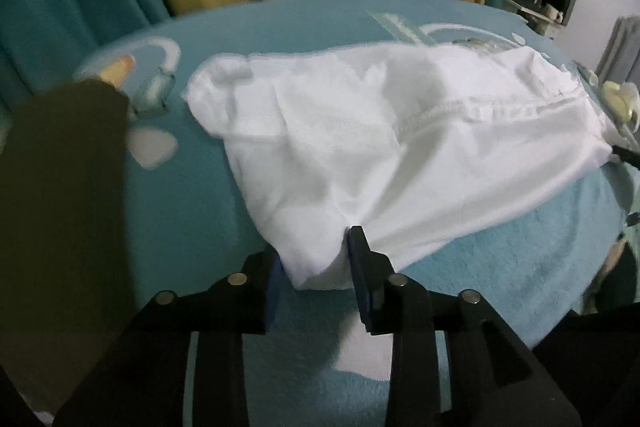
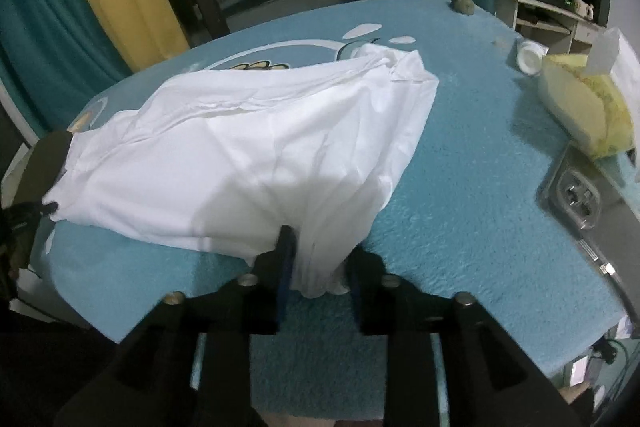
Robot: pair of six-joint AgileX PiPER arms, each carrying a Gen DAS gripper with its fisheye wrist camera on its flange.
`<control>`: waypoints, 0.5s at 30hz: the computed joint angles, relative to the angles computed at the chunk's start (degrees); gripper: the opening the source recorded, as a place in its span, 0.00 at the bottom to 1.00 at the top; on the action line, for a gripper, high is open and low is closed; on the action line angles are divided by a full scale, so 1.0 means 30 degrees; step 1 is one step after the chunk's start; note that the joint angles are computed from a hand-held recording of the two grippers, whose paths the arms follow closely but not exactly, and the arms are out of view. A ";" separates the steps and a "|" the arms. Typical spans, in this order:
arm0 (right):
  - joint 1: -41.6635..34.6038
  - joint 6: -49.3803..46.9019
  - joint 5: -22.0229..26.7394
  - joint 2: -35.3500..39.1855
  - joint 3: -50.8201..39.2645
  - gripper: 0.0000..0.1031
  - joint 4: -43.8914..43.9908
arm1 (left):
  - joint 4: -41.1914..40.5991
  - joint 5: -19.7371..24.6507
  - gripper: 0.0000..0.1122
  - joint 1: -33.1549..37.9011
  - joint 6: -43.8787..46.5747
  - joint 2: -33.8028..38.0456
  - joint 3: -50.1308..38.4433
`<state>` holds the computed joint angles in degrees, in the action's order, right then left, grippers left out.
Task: Fold large clothes
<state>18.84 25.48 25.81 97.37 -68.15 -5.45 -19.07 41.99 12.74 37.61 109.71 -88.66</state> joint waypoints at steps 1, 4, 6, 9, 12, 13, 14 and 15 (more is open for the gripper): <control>0.0069 0.0664 0.0144 -0.0138 -0.0005 0.43 -0.0822 | -0.0087 -0.0243 0.30 -0.0016 0.0107 -0.0303 0.0122; 0.0304 0.3858 0.0457 -0.0669 -0.0175 0.68 -0.4319 | -0.0748 -0.1205 0.39 -0.0177 0.0440 -0.0972 0.0403; 0.0219 0.4485 -0.0219 -0.0769 -0.0361 0.70 -0.5089 | -0.1229 -0.1317 0.43 -0.0406 0.0753 -0.0879 0.0030; 0.0538 0.4548 -0.0583 -0.0005 -0.1539 0.70 -0.5619 | -0.0637 -0.0735 0.43 -0.1050 0.0541 -0.0369 -0.1131; 0.1255 0.2854 -0.0228 0.1408 -0.3467 0.71 -0.5331 | -0.0918 -0.0637 0.43 -0.1331 0.0688 -0.0159 -0.1939; 0.1414 0.2090 -0.0192 0.1869 -0.4016 0.71 -0.5064 | -0.1032 -0.0251 0.44 -0.1375 0.0683 0.0279 -0.2689; 0.1668 0.1307 -0.0041 0.2507 -0.4792 0.71 -0.4836 | -0.1078 0.0059 0.44 -0.1476 0.0644 0.0587 -0.3164; 0.1853 0.0739 0.0142 0.2998 -0.5381 0.70 -0.4663 | -0.1114 0.0474 0.44 -0.1609 0.0615 0.0974 -0.3644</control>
<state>24.40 27.70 26.24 106.36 -84.29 -19.44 -22.41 43.41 7.91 39.46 112.63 -99.60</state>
